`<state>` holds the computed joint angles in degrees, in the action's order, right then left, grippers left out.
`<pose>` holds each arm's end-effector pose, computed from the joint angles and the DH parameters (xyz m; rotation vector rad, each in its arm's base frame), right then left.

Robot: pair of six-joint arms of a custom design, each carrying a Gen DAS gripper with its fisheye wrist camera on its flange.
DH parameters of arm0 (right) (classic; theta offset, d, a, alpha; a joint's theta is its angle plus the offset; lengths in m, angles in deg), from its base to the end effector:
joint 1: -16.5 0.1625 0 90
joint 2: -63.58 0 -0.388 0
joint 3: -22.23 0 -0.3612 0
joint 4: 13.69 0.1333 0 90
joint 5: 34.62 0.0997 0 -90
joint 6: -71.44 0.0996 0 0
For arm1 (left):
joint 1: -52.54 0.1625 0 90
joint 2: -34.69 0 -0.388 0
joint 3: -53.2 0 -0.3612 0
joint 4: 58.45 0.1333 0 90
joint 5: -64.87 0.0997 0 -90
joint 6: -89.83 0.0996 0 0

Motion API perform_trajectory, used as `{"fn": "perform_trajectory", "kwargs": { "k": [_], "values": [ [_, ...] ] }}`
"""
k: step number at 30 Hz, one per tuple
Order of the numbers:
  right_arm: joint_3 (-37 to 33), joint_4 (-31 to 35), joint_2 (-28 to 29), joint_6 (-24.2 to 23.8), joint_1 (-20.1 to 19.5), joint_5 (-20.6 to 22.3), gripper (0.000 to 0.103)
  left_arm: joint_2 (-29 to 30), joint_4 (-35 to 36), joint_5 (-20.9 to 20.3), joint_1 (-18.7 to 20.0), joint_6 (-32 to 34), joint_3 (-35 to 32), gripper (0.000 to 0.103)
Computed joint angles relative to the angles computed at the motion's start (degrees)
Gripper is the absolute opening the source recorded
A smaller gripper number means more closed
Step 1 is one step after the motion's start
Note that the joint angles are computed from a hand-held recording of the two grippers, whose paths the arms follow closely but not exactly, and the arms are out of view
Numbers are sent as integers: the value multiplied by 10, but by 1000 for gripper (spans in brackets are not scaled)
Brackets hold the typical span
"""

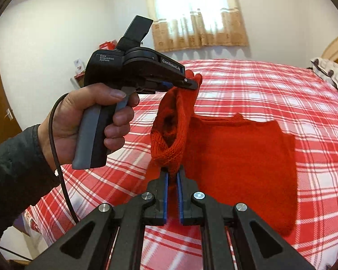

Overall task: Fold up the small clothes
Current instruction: 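Lift the grasped side with both grippers and fold it over the rest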

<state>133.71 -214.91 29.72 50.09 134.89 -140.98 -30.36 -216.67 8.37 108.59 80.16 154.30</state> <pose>0.3472 -0.4211 0.0015 1.0565 -2.5651 0.8596 -0.1701 -0.5898 0.2845 0.3301 2.6200 -0.9985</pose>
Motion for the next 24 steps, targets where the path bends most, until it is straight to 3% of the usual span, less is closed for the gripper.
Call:
{"fn": "perform_trajectory", "kwargs": {
  "k": [24],
  "values": [
    [127,-16,-112,70,-120,37,6,155,54,-38,-38,30,-110,14]
  ]
}}
